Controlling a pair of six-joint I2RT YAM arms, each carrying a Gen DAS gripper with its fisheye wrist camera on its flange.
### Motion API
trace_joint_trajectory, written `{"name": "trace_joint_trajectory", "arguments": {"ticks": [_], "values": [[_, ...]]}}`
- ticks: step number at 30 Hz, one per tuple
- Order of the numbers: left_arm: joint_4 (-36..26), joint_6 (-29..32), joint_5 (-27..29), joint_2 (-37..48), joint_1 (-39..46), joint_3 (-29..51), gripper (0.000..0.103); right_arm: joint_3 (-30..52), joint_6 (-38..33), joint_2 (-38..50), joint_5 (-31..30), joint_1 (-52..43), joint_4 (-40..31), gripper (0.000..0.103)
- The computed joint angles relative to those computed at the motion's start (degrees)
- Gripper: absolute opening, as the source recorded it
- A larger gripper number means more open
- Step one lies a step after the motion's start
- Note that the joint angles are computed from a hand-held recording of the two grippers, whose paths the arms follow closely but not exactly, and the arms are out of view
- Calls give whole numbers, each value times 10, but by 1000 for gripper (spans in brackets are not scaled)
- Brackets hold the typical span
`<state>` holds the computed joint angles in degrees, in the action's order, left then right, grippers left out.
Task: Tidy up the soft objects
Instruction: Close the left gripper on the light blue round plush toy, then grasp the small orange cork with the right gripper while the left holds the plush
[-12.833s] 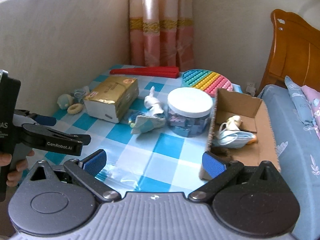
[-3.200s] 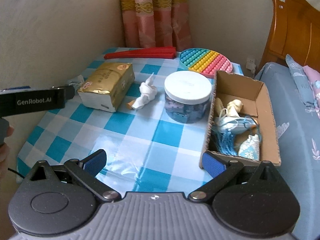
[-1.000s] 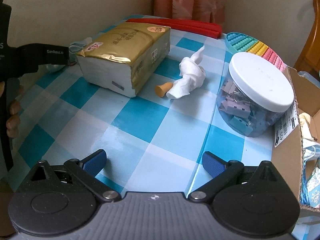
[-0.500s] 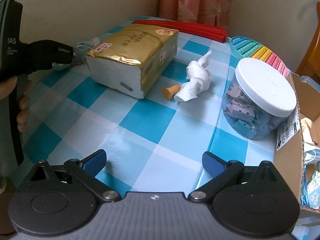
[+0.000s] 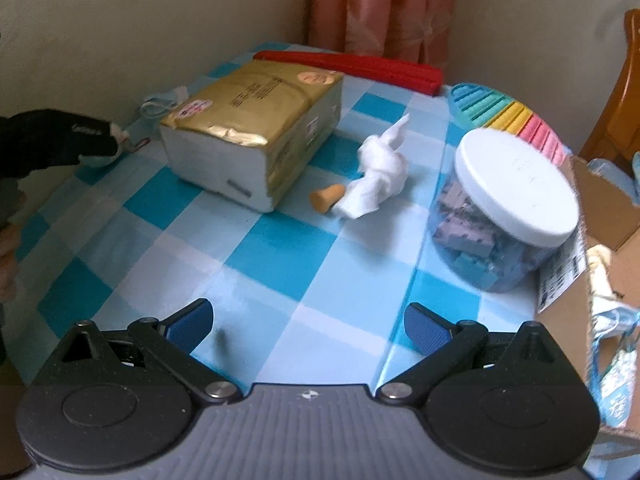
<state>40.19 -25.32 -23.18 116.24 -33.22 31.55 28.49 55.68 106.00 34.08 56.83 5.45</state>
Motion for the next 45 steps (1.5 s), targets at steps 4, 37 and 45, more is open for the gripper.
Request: {"name": "trace_joint_trajectory", "arguments": {"ticks": [4, 37, 45], "values": [[4, -5, -7, 5, -3, 3, 47, -11, -10, -14, 2, -14, 7, 103], [-7, -10, 11, 6, 13, 7, 48, 60, -608, -64, -254, -238, 3, 84], [-8, -8, 11, 5, 13, 6, 48, 121, -672, 7, -307, -281, -19, 71]]}}
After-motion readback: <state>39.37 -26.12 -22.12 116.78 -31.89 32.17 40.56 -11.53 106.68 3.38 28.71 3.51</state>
